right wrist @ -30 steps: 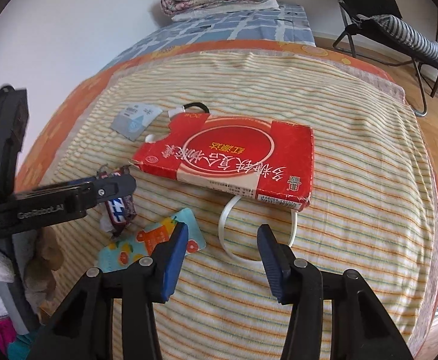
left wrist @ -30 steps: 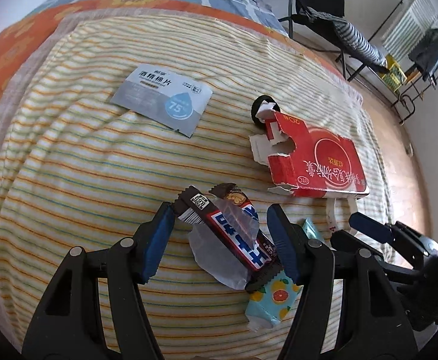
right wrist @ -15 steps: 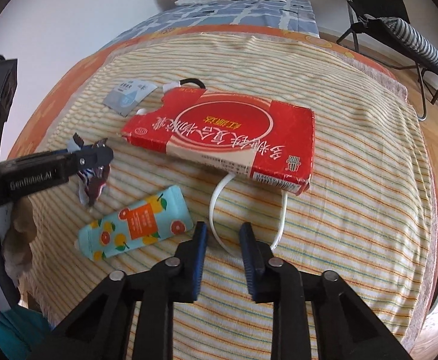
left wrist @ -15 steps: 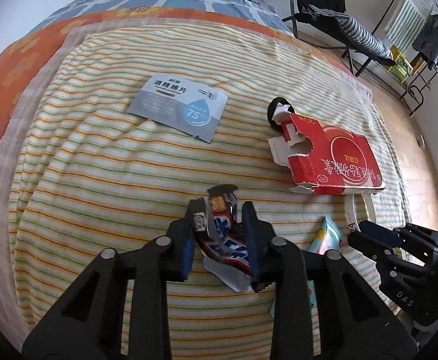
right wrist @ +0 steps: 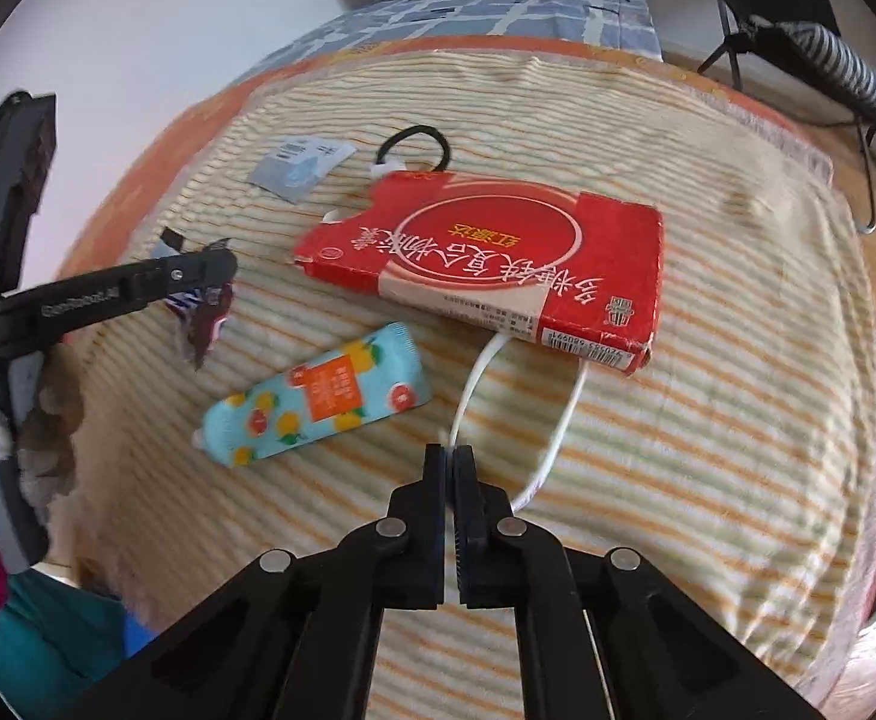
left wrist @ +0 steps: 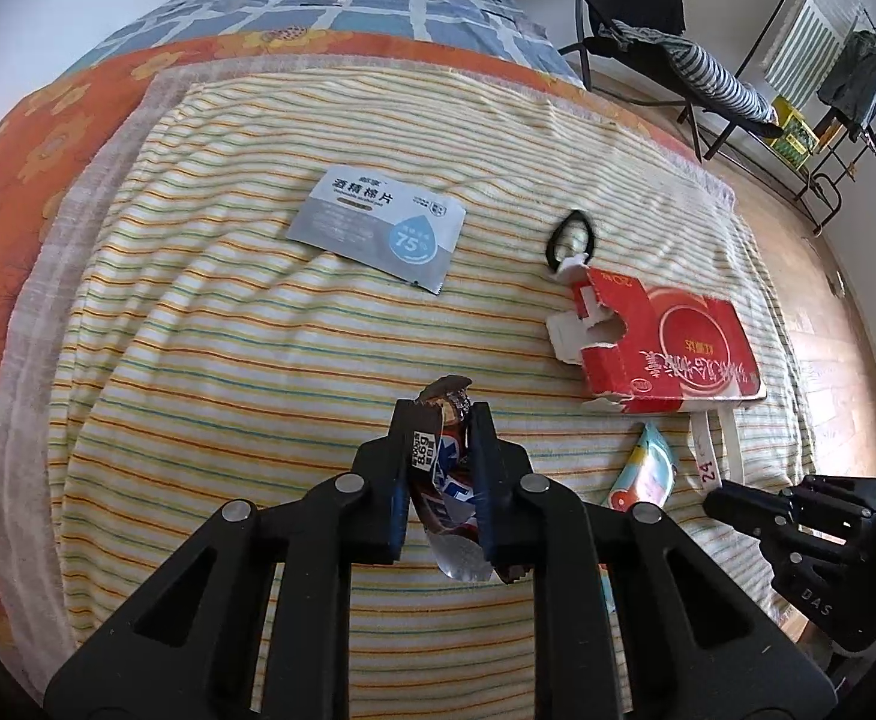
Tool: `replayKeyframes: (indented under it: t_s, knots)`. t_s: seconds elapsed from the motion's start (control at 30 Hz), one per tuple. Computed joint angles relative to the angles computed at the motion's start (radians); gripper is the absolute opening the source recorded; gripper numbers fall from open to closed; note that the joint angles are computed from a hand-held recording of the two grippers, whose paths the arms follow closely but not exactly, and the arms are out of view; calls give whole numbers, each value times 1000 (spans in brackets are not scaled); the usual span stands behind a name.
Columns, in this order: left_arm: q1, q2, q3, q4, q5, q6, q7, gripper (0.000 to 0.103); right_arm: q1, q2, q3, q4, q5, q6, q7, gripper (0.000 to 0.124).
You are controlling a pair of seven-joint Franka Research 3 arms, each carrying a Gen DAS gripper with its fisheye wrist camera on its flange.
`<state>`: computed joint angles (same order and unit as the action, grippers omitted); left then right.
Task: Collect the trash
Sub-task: 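Carry the candy bar wrapper in the left tool over the blue basket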
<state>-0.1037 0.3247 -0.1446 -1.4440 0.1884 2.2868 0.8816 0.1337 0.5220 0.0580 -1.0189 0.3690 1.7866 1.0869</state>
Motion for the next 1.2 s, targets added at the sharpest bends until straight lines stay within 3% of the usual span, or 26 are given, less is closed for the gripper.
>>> replayKeyframes:
  t_s: [0.47,1.2]
  knots:
    - [5,-79,-5,-73,-4,34,10,16,-43,-101,14,-77,150,32,2,0]
    - [-19,-309,-30,-297,-41,84,83,16,-6,-356,-18,-368,154,181,-59,0]
